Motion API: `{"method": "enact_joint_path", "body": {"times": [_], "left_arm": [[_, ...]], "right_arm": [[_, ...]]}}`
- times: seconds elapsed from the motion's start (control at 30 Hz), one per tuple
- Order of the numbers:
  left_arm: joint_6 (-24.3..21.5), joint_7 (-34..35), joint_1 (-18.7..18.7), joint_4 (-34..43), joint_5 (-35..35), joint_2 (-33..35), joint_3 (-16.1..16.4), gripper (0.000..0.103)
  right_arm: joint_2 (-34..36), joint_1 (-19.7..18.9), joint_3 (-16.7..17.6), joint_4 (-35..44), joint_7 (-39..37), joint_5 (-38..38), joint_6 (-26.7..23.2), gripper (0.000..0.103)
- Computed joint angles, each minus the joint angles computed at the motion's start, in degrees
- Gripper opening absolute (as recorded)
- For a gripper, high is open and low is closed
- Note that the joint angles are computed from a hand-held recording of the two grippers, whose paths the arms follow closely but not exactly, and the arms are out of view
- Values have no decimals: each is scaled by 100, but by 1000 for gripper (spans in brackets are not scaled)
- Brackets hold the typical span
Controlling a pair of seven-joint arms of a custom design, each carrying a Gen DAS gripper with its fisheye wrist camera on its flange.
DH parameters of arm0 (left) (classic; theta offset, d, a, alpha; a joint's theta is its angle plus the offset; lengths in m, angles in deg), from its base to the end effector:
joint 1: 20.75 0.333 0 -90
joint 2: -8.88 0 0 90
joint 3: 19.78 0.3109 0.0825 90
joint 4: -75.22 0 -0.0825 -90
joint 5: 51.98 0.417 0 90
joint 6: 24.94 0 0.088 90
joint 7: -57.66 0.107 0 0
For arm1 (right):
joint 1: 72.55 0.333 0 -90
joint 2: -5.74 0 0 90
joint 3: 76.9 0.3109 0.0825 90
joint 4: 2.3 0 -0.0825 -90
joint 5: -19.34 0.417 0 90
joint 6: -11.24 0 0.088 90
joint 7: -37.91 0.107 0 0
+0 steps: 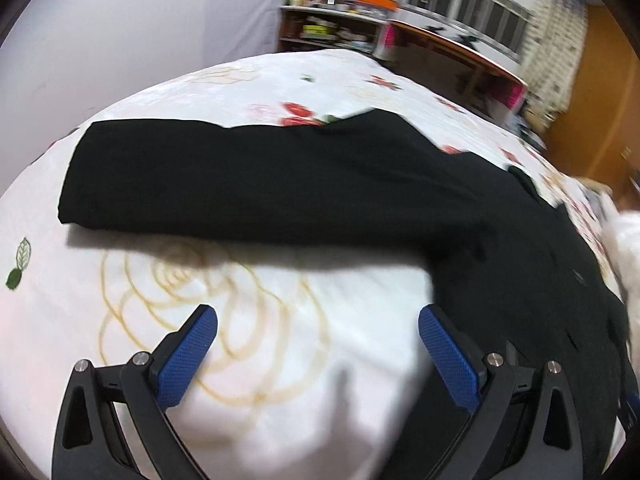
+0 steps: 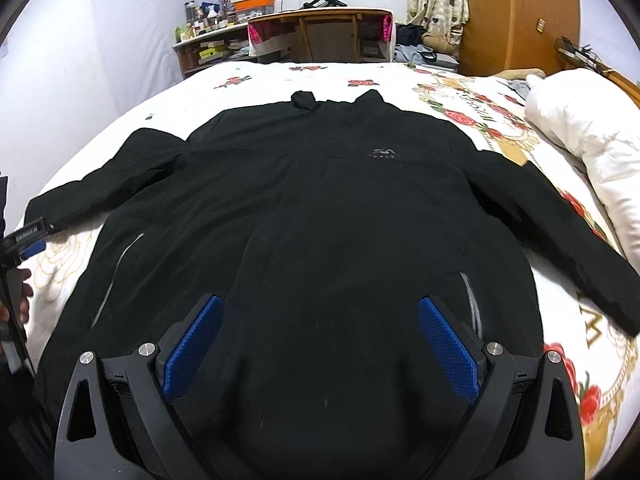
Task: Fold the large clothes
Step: 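Grasp the sleeve nearest the left tool and fold it across the coat body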
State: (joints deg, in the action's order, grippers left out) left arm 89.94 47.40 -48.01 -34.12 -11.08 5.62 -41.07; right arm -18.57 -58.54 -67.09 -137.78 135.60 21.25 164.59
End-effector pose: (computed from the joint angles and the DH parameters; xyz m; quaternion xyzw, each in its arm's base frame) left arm 0.4214 -0.4235 0.5321 -0.8390 0.4218 -0.2252 0.2596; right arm 0.4585 0.2100 0.5532 -0.7429 0.5656 -0.1947 0.3004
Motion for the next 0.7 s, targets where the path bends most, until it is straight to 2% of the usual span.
{"method": "enact_joint_path", "body": {"times": [0.53, 0.6, 0.67, 0.7], "left_arm": [[550, -819, 581, -768, -124, -363, 250, 101], [511, -887, 644, -804, -77, -383, 256, 94], [344, -890, 691, -739, -92, -335, 256, 72], [285, -858, 706, -707, -80, -316, 260, 68]], "right_arm": [[895, -32, -53, 656, 117, -416, -40, 98], [943, -42, -70, 688, 165, -482, -39, 98], [957, -44, -94, 698, 194, -522, -49, 98], [959, -45, -100, 699, 214, -537, -49, 98]]}}
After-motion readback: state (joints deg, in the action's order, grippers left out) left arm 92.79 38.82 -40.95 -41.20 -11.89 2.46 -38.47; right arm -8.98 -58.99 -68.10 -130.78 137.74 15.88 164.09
